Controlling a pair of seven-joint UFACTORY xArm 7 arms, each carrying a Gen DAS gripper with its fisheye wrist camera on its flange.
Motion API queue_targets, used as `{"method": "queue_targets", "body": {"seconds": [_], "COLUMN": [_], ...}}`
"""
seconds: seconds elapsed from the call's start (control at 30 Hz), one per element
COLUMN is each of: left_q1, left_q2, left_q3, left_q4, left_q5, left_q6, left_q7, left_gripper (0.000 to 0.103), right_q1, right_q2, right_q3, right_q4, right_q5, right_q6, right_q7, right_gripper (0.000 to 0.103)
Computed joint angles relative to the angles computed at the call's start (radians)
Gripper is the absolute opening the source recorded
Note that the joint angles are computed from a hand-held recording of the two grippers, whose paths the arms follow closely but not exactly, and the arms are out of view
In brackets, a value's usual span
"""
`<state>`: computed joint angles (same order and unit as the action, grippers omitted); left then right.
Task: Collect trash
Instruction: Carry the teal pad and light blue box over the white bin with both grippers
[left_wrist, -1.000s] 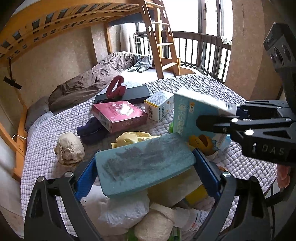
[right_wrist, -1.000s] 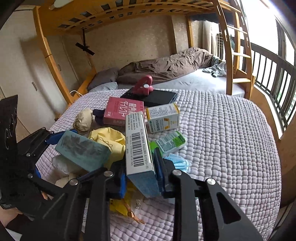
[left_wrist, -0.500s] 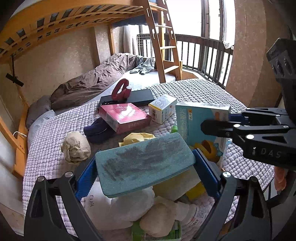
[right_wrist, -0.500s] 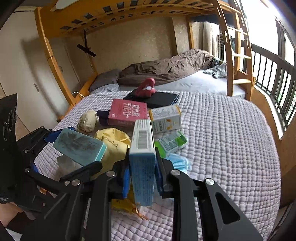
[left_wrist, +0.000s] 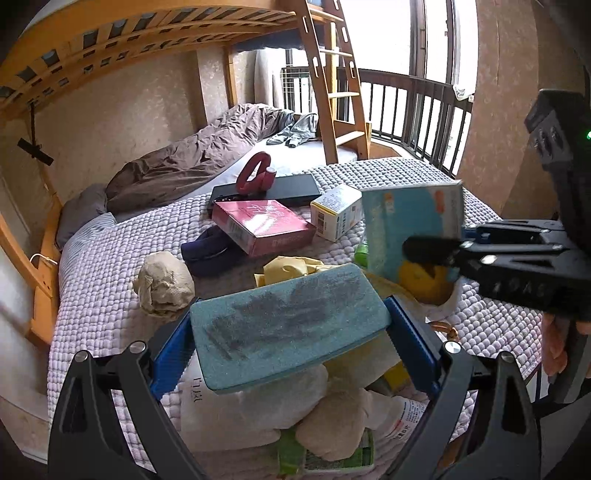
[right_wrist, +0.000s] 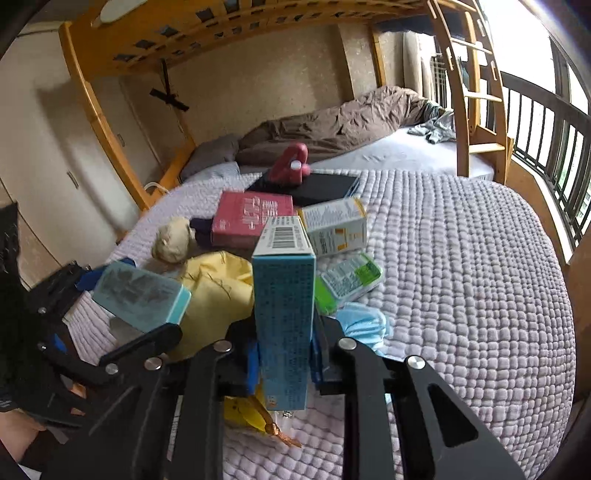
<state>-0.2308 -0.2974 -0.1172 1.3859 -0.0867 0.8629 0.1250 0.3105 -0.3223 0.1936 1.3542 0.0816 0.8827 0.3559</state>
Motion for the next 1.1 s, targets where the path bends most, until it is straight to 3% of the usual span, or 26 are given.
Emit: {"method": "queue_targets", "body": {"seconds": [1.1], "left_q1": [0.007], "left_q2": [-0.166], "left_q3": [0.062], "left_q4": [-0.067], "left_q5": [-0.122], "left_q6": [0.120], "left_q7": [0.048], "left_gripper": [0.096], "right_q1": [0.010], "right_q2": [-0.288], "right_q3": [0.040], "right_q4": [-0.105], "right_q5": [0.027], "right_q6": [0.099], "right_q7": [0.060], "right_gripper": [0.021]}}
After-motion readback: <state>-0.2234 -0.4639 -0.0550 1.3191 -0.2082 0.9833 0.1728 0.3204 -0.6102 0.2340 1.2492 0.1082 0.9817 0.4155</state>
